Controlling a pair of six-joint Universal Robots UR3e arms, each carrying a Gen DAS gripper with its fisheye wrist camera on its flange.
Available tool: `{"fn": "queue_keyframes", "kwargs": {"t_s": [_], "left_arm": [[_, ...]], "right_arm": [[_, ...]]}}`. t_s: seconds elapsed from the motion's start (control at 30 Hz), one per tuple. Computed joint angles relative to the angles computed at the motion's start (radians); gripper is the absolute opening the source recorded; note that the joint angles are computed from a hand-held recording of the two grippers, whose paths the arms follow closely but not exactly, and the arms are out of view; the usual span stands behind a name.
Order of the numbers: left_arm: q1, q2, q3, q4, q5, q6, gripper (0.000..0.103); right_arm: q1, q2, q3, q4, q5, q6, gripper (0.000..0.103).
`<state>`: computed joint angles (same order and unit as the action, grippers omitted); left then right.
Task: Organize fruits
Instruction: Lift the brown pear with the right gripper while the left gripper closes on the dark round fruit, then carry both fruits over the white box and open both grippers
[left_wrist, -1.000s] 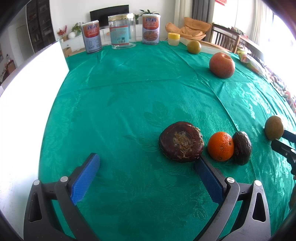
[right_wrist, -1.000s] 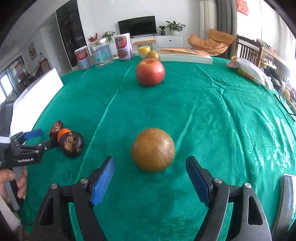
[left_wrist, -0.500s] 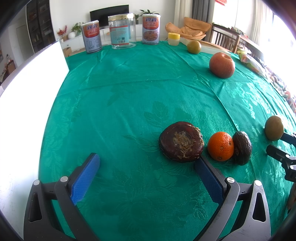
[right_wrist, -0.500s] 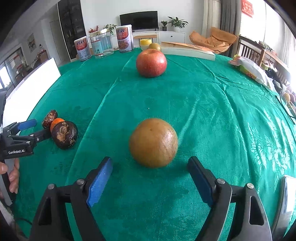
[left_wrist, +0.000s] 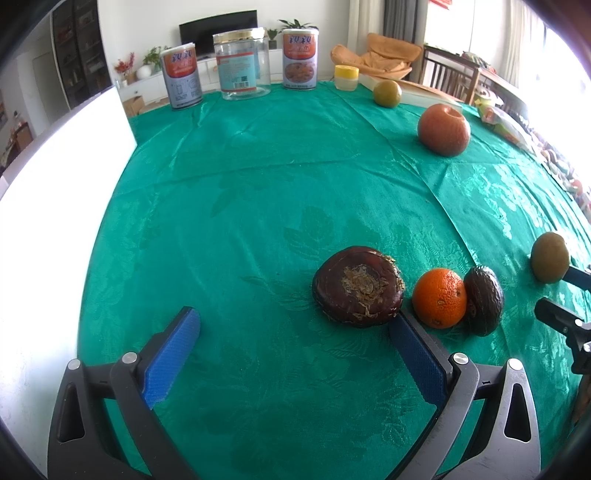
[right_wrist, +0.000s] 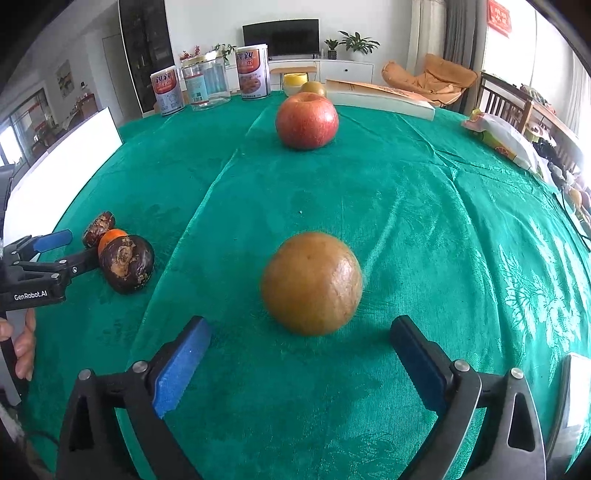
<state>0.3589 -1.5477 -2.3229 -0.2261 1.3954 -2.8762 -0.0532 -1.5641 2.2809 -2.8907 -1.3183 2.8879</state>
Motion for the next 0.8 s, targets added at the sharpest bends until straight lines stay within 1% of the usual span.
{"fn": "queue_keyframes", "kwargs": {"t_s": [0.07, 0.13, 0.23, 0.27, 0.3, 0.33, 0.37, 0.43, 0.5, 0.53, 0.6, 0.63, 0.67, 0.7, 0.73, 0.8], "left_arm": [[-0.029, -0.013, 0.035, -0.026, 0.01, 0.026, 0.1], [-0.061, -0.02, 0.041, 0.005, 0.034, 0.056, 0.1], [-0.074, -0.026, 0.032, 0.032, 0.027, 0.112, 0.1], [-0.073, -0.028, 0.026, 0.043, 0.023, 0.123, 0.098], [-0.063, -0.025, 0.018, 0.053, 0.002, 0.134, 0.093], [-0.049, -0.019, 0.013, 0.05, -0.026, 0.141, 0.075], [-0.03, -0.013, 0.014, 0.033, -0.065, 0.144, 0.063], [-0.018, -0.022, 0.021, 0.027, -0.098, 0.135, 0.058], [-0.016, -0.025, 0.025, 0.025, -0.119, 0.135, 0.046], [-0.019, -0.022, 0.024, 0.024, -0.122, 0.136, 0.046], [-0.017, 0.0, 0.008, 0.022, -0.13, 0.141, 0.045], [-0.012, 0.025, -0.002, 0.008, -0.138, 0.137, 0.045], [0.0, 0.061, -0.018, -0.015, -0.15, 0.129, 0.045], [0.012, 0.1, -0.025, -0.051, -0.162, 0.113, 0.045], [0.032, 0.145, -0.031, -0.102, -0.183, 0.098, 0.045], [0.083, 0.245, -0.033, -0.244, -0.232, 0.078, 0.045]], "right_arm": [[-0.04, -0.028, 0.028, 0.002, 0.046, 0.003, 0.098], [-0.077, -0.05, 0.049, 0.005, 0.087, 0.015, 0.098], [-0.115, -0.063, 0.063, 0.006, 0.132, 0.027, 0.098], [-0.117, -0.063, 0.062, 0.009, 0.135, 0.027, 0.098], [-0.121, -0.064, 0.061, 0.012, 0.142, 0.026, 0.098], [-0.131, -0.069, 0.062, 0.019, 0.156, 0.024, 0.098], [-0.149, -0.077, 0.069, 0.024, 0.179, 0.026, 0.098], [-0.203, -0.102, 0.094, 0.032, 0.23, 0.037, 0.098], [-0.267, -0.133, 0.124, 0.05, 0.294, 0.045, 0.098], [-0.282, -0.141, 0.132, 0.05, 0.307, 0.052, 0.098], [-0.268, -0.146, 0.131, 0.031, 0.299, 0.054, 0.097], [-0.236, -0.129, 0.109, 0.026, 0.276, 0.054, 0.097], [-0.19, -0.104, 0.077, 0.026, 0.237, 0.055, 0.094], [-0.14, -0.073, 0.04, 0.024, 0.189, 0.058, 0.091], [-0.094, -0.039, 0.005, 0.024, 0.137, 0.065, 0.085], [-0.023, 0.025, -0.069, 0.056, 0.06, 0.08, 0.077]]}}
